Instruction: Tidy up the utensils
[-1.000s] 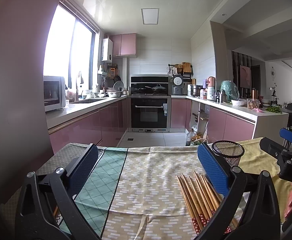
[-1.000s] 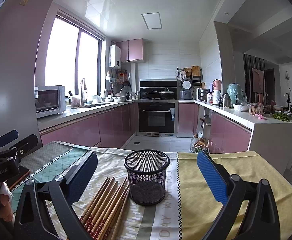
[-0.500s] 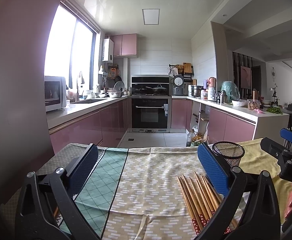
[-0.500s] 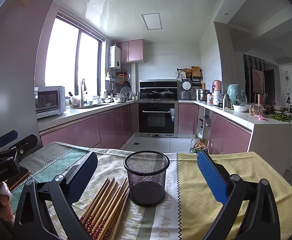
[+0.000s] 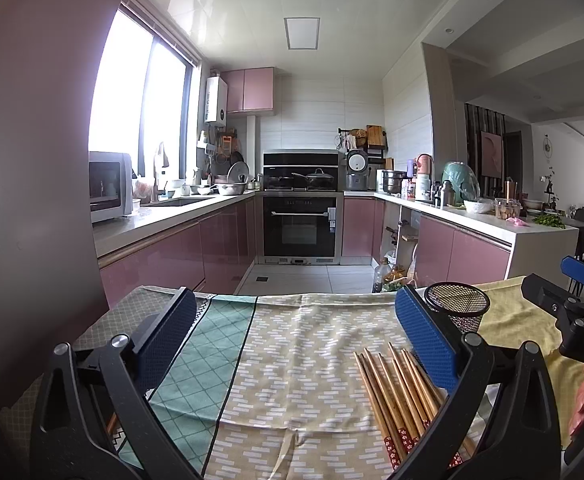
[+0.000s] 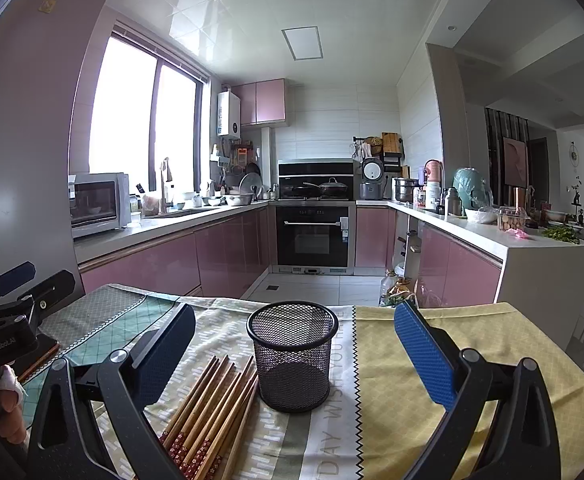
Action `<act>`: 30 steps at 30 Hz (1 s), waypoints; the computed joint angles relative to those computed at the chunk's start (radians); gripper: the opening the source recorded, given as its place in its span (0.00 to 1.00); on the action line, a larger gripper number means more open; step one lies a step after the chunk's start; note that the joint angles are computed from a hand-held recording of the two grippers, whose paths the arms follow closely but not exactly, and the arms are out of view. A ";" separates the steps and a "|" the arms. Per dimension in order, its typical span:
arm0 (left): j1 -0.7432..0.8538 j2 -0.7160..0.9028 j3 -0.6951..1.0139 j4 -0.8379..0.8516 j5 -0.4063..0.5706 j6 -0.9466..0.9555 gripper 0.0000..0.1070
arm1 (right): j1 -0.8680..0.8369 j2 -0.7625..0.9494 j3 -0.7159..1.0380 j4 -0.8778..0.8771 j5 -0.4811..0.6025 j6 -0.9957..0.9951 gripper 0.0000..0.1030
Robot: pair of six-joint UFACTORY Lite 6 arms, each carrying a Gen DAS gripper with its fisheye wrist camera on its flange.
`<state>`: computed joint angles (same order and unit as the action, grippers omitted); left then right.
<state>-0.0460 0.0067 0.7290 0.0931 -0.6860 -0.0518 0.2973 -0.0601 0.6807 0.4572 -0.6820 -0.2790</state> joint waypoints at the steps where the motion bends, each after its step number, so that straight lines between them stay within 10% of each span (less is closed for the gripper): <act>1: 0.000 0.000 0.000 0.000 0.000 0.000 0.92 | 0.000 0.000 0.001 0.001 0.001 0.000 0.94; 30: 0.002 -0.008 -0.009 0.003 -0.001 -0.001 0.92 | 0.004 -0.004 -0.002 0.010 0.003 -0.007 0.94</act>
<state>-0.0442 -0.0008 0.7198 0.0957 -0.6866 -0.0532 0.3015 -0.0638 0.6788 0.4675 -0.6789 -0.2857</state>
